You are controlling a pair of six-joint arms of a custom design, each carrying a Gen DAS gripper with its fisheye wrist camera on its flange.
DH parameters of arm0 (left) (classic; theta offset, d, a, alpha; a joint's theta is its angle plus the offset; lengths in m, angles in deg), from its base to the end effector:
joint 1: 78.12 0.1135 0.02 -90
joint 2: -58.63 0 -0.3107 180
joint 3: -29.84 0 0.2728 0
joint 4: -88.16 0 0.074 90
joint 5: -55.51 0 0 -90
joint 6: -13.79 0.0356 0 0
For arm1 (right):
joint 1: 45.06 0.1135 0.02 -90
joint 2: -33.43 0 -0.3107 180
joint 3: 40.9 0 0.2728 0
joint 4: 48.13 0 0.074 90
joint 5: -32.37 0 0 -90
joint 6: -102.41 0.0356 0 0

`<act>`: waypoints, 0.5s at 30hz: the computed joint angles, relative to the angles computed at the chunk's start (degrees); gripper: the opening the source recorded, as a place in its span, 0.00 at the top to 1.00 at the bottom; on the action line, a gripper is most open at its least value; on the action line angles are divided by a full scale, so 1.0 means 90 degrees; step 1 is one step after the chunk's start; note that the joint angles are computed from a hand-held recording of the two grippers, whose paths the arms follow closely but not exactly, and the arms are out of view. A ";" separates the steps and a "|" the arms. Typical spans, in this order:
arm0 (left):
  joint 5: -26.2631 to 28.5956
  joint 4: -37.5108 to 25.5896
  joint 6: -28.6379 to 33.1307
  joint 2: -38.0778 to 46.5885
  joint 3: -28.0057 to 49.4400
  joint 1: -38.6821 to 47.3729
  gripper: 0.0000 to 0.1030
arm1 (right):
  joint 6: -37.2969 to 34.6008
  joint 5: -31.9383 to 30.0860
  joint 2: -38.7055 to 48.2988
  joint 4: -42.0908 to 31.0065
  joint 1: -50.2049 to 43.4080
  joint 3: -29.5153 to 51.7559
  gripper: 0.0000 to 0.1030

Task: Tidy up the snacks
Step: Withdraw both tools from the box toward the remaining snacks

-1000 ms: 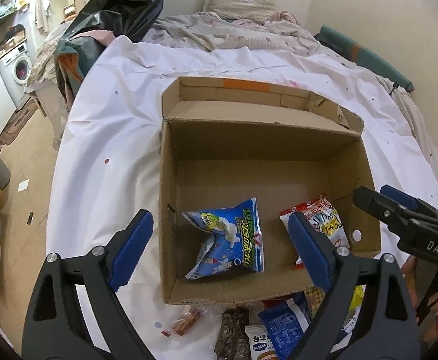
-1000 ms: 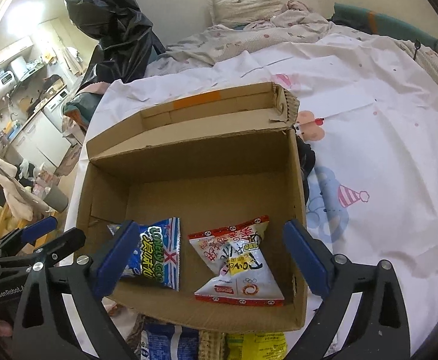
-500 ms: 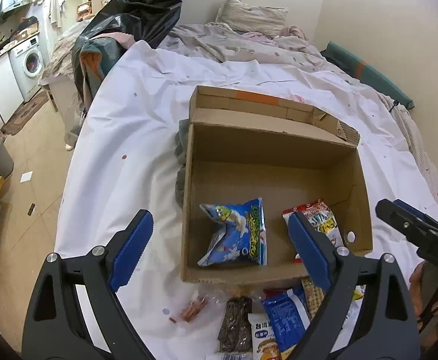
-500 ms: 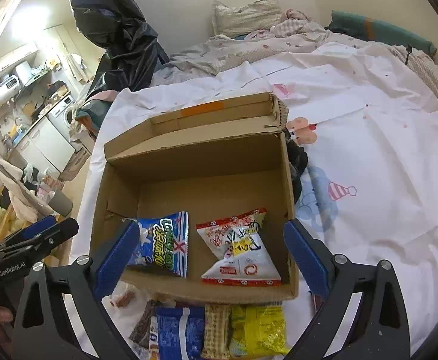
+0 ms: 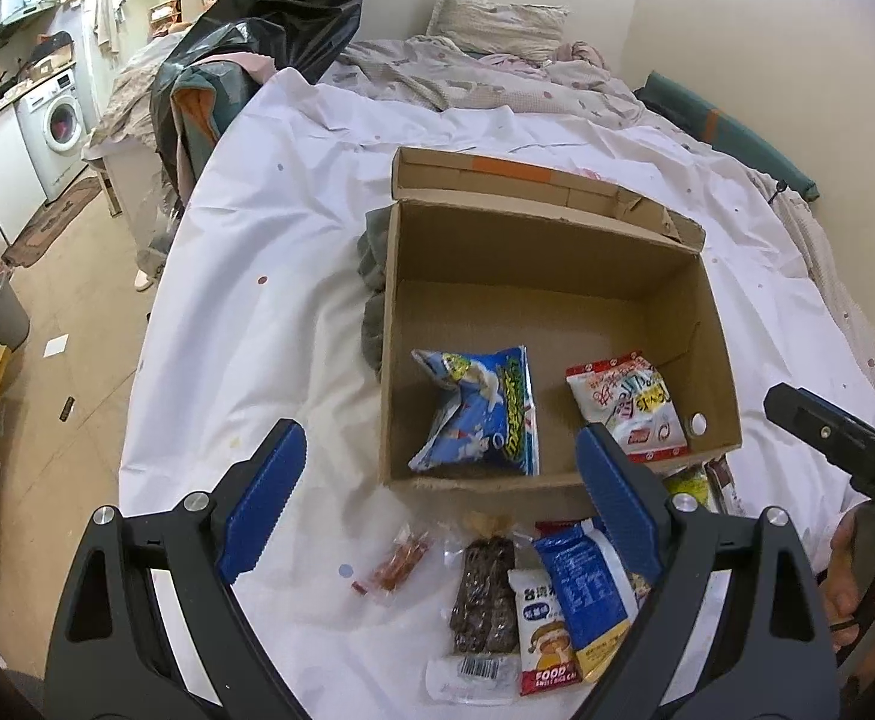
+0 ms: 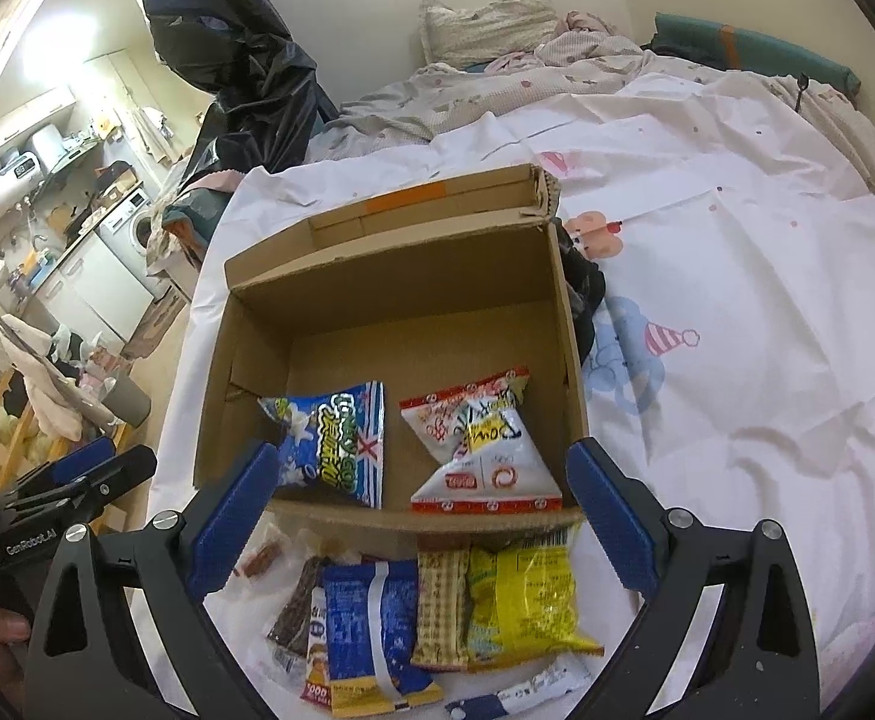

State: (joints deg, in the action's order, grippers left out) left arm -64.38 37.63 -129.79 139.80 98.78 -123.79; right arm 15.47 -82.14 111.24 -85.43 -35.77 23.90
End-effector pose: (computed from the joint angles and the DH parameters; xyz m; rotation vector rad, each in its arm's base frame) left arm 0.2132 -0.1928 0.2695 -0.3265 2.4293 -0.0286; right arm 0.2820 0.0611 0.2739 -0.3222 2.4159 0.6191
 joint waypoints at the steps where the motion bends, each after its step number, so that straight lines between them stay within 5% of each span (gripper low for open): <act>1: -0.0029 -0.0037 -0.0063 -0.0018 -0.0022 -0.0047 0.13 | -0.0001 -0.0017 -0.0046 -0.0016 -0.0009 -0.0041 0.04; 15: 0.0132 -0.0337 -0.0936 -0.0422 -0.0533 -0.0183 0.13 | -0.0100 -0.0386 -0.0453 -0.0231 -0.0872 -0.0446 0.04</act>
